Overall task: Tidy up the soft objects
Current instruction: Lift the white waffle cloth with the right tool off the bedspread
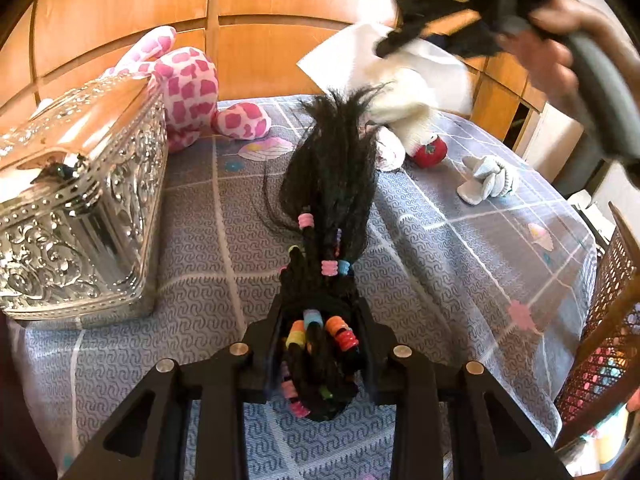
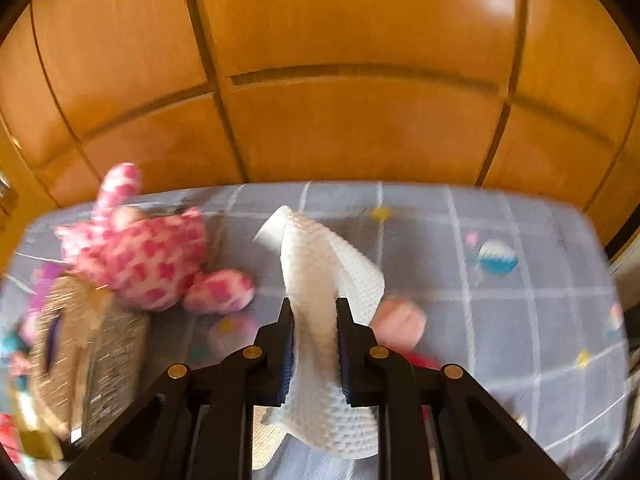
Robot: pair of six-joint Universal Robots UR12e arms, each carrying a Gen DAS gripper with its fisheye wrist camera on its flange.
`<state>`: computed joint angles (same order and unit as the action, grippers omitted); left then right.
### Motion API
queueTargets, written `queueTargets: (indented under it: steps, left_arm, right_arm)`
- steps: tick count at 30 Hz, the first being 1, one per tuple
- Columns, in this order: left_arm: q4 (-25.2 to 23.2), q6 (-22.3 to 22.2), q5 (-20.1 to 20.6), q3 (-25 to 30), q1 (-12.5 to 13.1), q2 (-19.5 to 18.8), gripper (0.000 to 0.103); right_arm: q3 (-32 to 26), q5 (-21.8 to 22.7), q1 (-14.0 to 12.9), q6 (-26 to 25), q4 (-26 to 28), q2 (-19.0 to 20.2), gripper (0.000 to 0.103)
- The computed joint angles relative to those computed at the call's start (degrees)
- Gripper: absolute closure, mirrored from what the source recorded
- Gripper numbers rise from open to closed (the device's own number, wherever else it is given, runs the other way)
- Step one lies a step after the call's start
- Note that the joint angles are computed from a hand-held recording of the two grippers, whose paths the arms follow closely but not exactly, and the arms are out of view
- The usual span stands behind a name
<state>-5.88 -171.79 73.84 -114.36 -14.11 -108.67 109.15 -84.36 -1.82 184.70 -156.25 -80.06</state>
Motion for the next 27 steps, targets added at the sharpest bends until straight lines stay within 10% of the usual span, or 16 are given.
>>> queueTargets:
  steps: [12, 27]
  left_arm:
    - [-0.1, -0.3, 1.6, -0.1, -0.8, 0.2, 0.070]
    - [-0.3, -0.2, 4.4, 0.3, -2.4, 0.3, 0.069]
  right_arm:
    - [8.3, 7.6, -4.6, 4.1, 7.6, -5.6, 0.077]
    - [6.9, -0.2, -2.6, 1.2, -0.3, -1.6, 0.061]
